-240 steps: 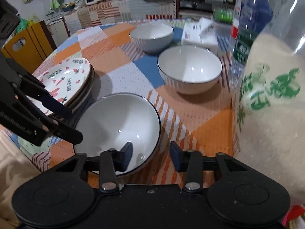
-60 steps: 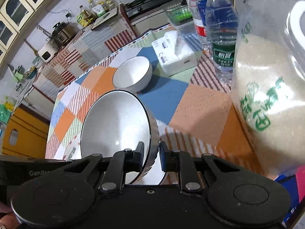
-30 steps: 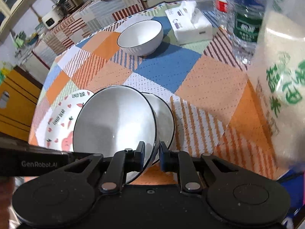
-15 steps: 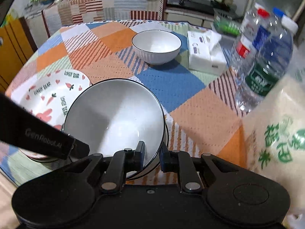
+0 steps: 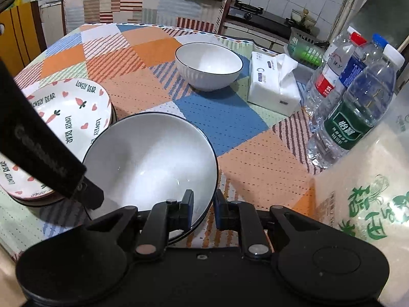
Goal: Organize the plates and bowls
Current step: 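Move the right gripper to a third white bowl and close on its rim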
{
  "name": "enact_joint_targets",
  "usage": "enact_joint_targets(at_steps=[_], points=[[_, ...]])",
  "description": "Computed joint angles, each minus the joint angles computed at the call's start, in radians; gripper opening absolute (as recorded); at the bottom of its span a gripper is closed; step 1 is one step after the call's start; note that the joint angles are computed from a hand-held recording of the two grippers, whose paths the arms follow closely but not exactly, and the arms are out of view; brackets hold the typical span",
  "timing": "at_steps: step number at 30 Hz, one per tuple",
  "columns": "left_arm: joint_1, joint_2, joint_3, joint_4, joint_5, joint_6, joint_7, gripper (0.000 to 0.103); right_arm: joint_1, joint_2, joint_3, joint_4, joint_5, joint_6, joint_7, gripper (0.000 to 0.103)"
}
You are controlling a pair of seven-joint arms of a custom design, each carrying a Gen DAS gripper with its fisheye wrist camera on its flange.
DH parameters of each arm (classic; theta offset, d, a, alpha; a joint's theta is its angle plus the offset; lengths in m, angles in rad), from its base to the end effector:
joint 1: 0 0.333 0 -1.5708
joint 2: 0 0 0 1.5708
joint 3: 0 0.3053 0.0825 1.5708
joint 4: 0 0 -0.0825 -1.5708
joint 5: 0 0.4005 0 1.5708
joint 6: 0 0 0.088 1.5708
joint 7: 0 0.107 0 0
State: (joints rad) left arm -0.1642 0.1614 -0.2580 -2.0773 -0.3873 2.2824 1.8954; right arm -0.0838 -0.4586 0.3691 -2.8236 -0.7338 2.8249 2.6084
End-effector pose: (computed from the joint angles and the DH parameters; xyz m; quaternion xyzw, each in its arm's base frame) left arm 0.5352 -0.2478 0.3396 0.5052 -0.8461 0.1295 0.1104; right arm 0.3750 0.1311 0.3334 -0.6408 0.7028 -0.2769 0.1373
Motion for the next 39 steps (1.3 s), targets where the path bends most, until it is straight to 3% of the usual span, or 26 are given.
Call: enact_joint_targets(at_steps=[3,8,14,19,25,30,35,37,39], points=[[0.005,-0.017,0.001,0.000,-0.005,-0.007,0.031,0.018,0.024,-0.025,-0.039,-0.025,0.046,0.032,-0.026,0.020],[0.007,-0.064,0.011,-0.018,-0.025,0.006,0.101,0.019,0.113,-0.121,-0.165,-0.097,0.206,0.104,-0.172,0.021],[0.003,-0.122,0.035,-0.051,-0.026,0.062,0.165,0.019,0.204,-0.219,-0.284,-0.134,0.329,0.104,-0.357,0.027],[0.001,-0.136,0.049,-0.049,-0.053,0.090,0.193,0.021,0.205,-0.229,-0.303,-0.131,0.373,0.128,-0.475,0.028],[-0.005,-0.135,0.056,-0.038,0.013,0.148,0.144,0.022,0.215,-0.227,-0.343,-0.104,0.425,0.154,-0.629,0.031],[0.000,-0.110,0.052,-0.003,0.011,0.193,0.163,0.033,0.244,-0.181,-0.402,-0.047,0.485,0.173,-0.763,0.041],[0.001,-0.061,0.030,0.029,-0.020,0.289,0.186,0.042,0.208,-0.080,-0.392,0.008,0.521,0.282,-0.844,0.053],[0.002,-0.031,0.019,0.039,-0.026,0.343,0.177,0.046,0.198,-0.030,-0.386,0.022,0.549,0.352,-0.857,0.064],[0.012,0.014,0.005,0.073,-0.051,0.353,0.174,0.048,0.217,0.026,-0.409,0.041,0.583,0.408,-0.877,0.064]])
